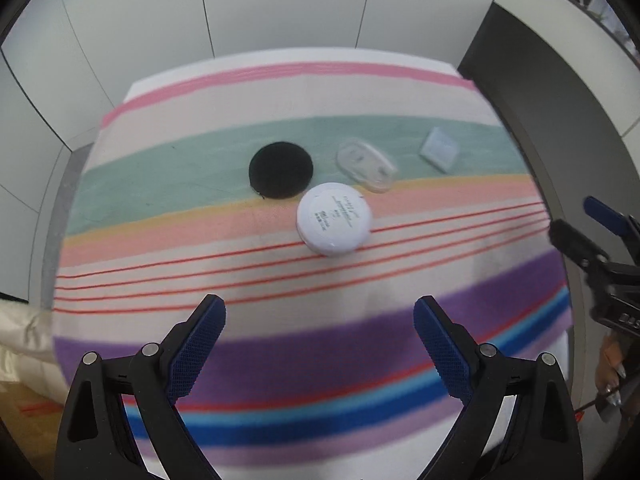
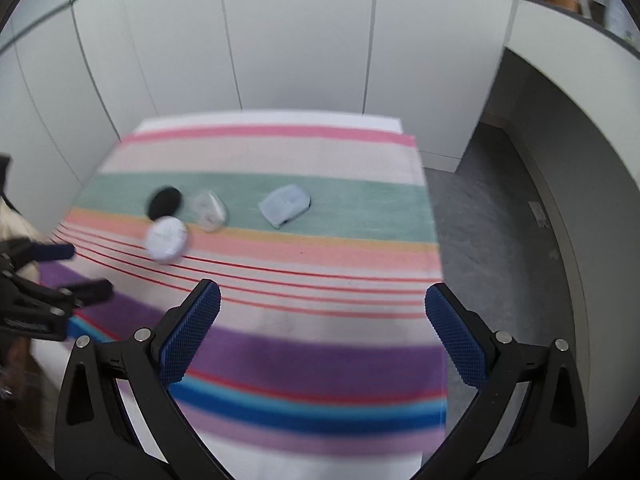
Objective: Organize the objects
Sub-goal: 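Withdraw both tools from the box back over the striped cloth, then grasp the white round jar with left tool while right tool grasps the pale blue case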
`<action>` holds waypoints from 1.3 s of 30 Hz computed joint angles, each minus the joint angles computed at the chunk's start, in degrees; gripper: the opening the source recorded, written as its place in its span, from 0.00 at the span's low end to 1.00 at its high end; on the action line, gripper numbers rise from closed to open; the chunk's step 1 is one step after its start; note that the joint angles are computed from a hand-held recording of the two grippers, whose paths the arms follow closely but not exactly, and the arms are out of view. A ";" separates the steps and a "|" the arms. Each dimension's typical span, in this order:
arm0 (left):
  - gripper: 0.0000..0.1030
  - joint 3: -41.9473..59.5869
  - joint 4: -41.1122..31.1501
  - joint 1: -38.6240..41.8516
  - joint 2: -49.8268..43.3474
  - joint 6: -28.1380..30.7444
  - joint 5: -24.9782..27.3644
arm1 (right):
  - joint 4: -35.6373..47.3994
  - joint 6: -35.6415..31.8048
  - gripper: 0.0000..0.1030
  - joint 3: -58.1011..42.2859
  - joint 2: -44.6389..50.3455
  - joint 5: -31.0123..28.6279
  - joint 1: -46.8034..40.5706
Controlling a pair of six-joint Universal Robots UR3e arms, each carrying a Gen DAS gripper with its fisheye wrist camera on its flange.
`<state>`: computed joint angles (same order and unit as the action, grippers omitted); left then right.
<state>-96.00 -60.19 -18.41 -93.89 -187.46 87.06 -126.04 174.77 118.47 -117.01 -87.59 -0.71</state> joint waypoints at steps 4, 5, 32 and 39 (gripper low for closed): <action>0.93 -1.77 5.92 1.62 -4.22 -0.10 -3.18 | -12.81 -4.02 1.00 2.73 11.41 4.71 -0.60; 0.93 -1.87 7.05 1.87 -5.09 -0.28 -3.67 | -16.42 -5.58 1.00 2.44 15.07 5.58 -0.30; 0.57 5.99 11.36 -2.94 -14.86 -7.30 5.42 | -18.94 -2.23 0.87 -3.64 28.40 3.56 0.16; 0.57 6.07 14.13 -4.59 -16.31 -5.80 8.79 | -23.29 5.72 0.93 -11.15 37.80 0.61 1.83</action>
<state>-89.93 -46.06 -23.00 -110.20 -193.26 95.85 -149.33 180.49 107.32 -79.21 -86.98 1.12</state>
